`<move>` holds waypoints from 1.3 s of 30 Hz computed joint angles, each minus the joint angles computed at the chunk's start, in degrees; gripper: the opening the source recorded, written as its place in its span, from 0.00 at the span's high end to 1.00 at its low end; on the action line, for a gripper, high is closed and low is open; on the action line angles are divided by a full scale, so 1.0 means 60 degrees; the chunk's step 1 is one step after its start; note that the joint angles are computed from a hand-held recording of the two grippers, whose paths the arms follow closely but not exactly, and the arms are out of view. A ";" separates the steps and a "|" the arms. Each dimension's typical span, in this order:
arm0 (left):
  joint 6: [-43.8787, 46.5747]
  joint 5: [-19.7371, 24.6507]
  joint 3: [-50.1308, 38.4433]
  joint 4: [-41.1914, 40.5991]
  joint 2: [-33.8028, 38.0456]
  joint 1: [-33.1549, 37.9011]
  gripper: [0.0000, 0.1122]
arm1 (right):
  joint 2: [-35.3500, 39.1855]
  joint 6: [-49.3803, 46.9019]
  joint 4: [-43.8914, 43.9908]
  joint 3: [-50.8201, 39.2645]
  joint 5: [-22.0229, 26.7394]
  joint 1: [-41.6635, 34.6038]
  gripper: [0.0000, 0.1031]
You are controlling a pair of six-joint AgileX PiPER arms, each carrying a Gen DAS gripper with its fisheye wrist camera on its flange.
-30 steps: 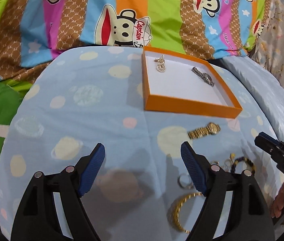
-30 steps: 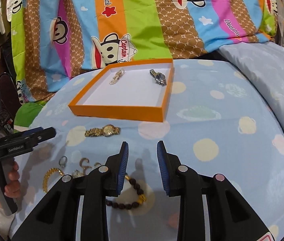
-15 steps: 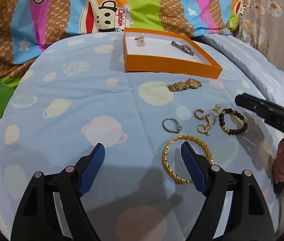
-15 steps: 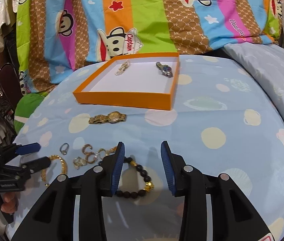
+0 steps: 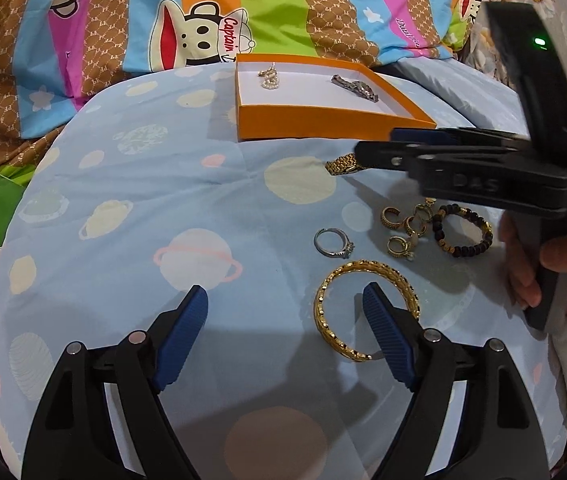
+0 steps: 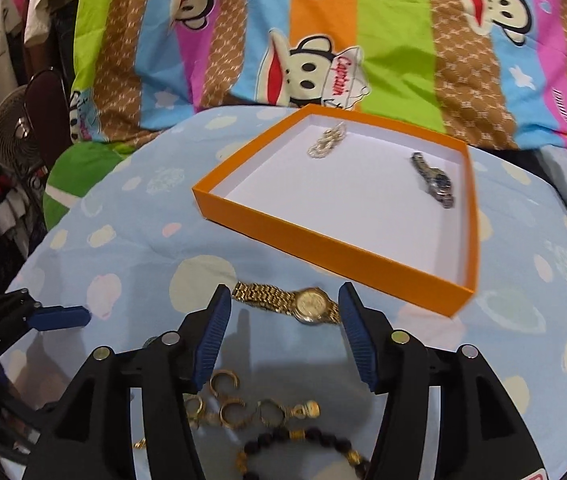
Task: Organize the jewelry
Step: 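Grasp the gold watch with the right tool while the left tool grasps the gold bangle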
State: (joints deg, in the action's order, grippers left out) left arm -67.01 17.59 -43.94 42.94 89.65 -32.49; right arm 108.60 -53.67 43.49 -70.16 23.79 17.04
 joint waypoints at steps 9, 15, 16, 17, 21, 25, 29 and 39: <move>-0.0151 0.0013 -0.0003 0.0150 0.0037 -0.0028 0.29 | 0.0259 0.1774 -0.1799 -0.0249 0.0105 0.0147 0.61; -0.0456 0.0029 0.0002 0.0451 0.0073 -0.0082 0.29 | -0.0177 0.1006 -0.0632 0.0429 0.0276 -0.0544 0.80; -0.0468 0.0039 -0.0004 0.0471 0.0081 -0.0085 0.29 | -0.0274 0.0973 -0.0563 0.0583 0.0204 -0.0619 0.80; -0.0480 0.0043 -0.0011 0.0489 0.0093 -0.0086 0.29 | -0.0346 0.0934 -0.0497 0.0699 0.0153 -0.0672 0.80; -0.0503 0.0043 -0.0014 0.0518 0.0103 -0.0086 0.29 | -0.0764 0.1013 -0.0500 0.1327 -0.0209 -0.0828 0.80; -0.0510 0.0045 -0.0016 0.0520 0.0103 -0.0091 0.29 | -0.1208 0.1273 -0.0557 0.1988 -0.0670 -0.1059 0.80; -0.0495 0.0082 -0.0013 0.0547 0.0100 -0.0097 0.29 | -0.1593 0.1116 -0.0166 0.2571 -0.0919 -0.1459 0.81; -0.0924 0.0133 0.0038 0.1177 0.0067 -0.0414 0.47 | -0.1766 0.0536 0.0578 0.2901 -0.1019 -0.1634 0.80</move>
State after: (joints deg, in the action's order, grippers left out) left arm -72.56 18.39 -43.71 50.00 90.05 -34.97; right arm 98.01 -50.45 46.95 -52.75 17.68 7.24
